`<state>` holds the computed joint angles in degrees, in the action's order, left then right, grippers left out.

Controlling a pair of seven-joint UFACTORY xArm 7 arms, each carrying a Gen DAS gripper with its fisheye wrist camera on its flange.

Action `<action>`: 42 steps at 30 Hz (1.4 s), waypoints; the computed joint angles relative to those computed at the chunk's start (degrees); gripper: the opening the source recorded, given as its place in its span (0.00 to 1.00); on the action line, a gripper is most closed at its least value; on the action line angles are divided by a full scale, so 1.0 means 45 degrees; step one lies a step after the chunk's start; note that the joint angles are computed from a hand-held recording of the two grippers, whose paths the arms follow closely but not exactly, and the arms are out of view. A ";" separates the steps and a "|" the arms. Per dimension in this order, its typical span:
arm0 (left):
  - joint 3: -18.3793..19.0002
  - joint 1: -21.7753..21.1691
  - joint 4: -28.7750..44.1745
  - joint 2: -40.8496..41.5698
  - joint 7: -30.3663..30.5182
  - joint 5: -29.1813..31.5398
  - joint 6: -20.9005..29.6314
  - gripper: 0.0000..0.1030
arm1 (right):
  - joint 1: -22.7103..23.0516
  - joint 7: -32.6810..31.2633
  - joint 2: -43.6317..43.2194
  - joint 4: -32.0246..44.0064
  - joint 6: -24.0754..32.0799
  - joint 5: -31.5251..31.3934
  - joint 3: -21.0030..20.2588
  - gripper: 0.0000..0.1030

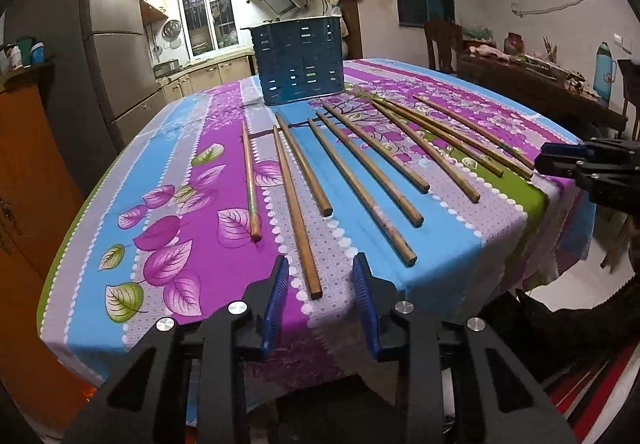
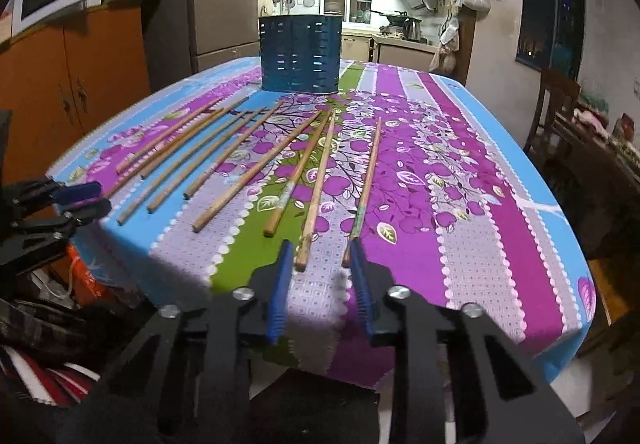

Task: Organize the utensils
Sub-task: 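Lower and close the right tool on a chopstick while the left tool grasps another, then lift both held chopsticks and carry them above the blue utensil holder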

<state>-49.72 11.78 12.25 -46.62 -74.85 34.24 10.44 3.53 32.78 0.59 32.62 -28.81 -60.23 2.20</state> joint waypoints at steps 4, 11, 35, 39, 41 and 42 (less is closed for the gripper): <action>-0.0326 0.0060 -0.0014 -0.0225 -0.0301 0.0018 0.0054 0.34 | 0.0125 -0.1016 0.0339 0.0066 -0.0153 0.0629 0.0156 0.12; -0.0624 0.0322 -0.0280 -0.0585 -0.0591 -0.0023 -0.0711 0.21 | -0.0103 -0.0884 0.0951 0.0435 -0.0304 0.0318 0.0431 0.07; -0.0562 -0.0239 -0.0572 -0.2214 0.0201 -0.0760 -0.0164 0.08 | -0.0150 -0.1083 0.0182 -0.0304 -0.1943 0.1822 0.0238 0.05; 0.0097 -0.0674 -0.0549 -0.2799 0.0371 -0.0646 0.0073 0.08 | -0.0078 -0.1145 -0.0295 -0.0328 -0.2323 0.1969 0.0017 0.05; 0.0457 -0.0738 -0.0529 -0.3131 0.0520 -0.0610 0.0056 0.08 | -0.0028 -0.1314 -0.0474 -0.0314 -0.2527 0.2190 -0.0071 0.05; 0.0681 -0.0694 -0.0472 -0.3272 0.0663 -0.0583 0.0011 0.08 | -0.0005 -0.1396 -0.0595 -0.0288 -0.2661 0.2323 -0.0110 0.05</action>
